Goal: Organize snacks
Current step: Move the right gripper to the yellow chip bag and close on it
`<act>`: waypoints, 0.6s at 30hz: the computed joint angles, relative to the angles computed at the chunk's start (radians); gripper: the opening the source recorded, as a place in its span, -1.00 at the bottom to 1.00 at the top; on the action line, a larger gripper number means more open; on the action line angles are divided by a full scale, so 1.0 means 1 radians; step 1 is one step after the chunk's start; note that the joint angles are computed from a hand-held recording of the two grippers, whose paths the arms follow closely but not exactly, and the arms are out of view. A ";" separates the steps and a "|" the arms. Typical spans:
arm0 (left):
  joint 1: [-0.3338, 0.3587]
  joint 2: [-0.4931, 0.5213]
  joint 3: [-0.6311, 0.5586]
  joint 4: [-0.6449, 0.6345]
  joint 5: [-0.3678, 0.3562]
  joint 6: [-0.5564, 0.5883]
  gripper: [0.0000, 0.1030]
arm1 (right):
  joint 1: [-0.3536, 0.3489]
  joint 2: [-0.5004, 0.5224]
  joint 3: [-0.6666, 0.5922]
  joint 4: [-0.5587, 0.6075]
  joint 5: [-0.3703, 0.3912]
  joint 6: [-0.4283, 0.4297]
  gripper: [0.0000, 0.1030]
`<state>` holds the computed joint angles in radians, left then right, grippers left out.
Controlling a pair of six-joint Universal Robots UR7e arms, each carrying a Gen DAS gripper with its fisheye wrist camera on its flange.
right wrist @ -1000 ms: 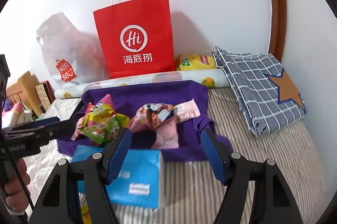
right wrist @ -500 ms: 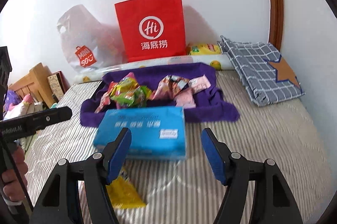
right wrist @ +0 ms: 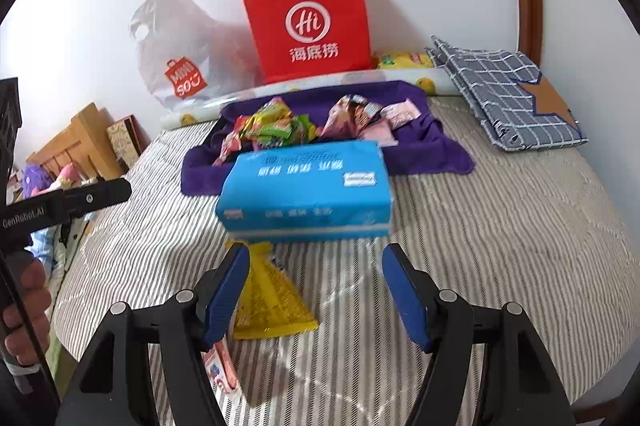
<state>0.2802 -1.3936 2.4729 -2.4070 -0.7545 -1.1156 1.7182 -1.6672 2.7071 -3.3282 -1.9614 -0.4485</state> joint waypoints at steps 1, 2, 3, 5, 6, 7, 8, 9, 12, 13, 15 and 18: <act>-0.001 -0.007 0.003 0.010 -0.001 -0.011 0.43 | -0.005 0.000 0.003 0.012 0.009 0.001 0.31; -0.001 -0.013 0.007 0.017 -0.002 -0.018 0.43 | -0.009 0.006 0.004 0.028 0.021 -0.001 0.31; -0.001 -0.018 0.009 0.025 -0.002 -0.025 0.43 | -0.010 0.012 0.005 0.033 0.028 -0.003 0.31; -0.001 -0.026 0.014 0.039 -0.006 -0.039 0.43 | -0.009 0.035 0.006 0.035 0.039 -0.007 0.31; 0.001 -0.030 0.017 0.039 -0.008 -0.040 0.44 | -0.007 0.055 0.006 0.031 0.040 -0.009 0.31; 0.001 -0.032 0.020 0.039 -0.009 -0.042 0.44 | -0.004 0.077 0.004 0.022 0.036 -0.008 0.31; 0.003 -0.033 0.022 0.041 -0.011 -0.045 0.43 | -0.002 0.098 0.003 0.010 0.030 -0.007 0.31; 0.005 -0.035 0.023 0.043 -0.013 -0.046 0.43 | -0.002 0.127 0.000 -0.008 0.031 -0.008 0.31; 0.014 -0.035 0.027 0.046 -0.021 -0.039 0.43 | -0.002 0.202 -0.010 -0.063 0.018 -0.006 0.30; 0.017 -0.035 0.028 0.050 -0.023 -0.038 0.44 | -0.002 0.224 -0.014 -0.079 0.012 -0.007 0.25; 0.026 -0.034 0.030 0.055 -0.028 -0.036 0.44 | -0.005 0.262 -0.024 -0.098 -0.003 -0.010 0.17; 0.040 -0.030 0.042 0.038 -0.041 -0.030 0.44 | -0.016 0.297 -0.036 -0.110 -0.013 -0.010 0.02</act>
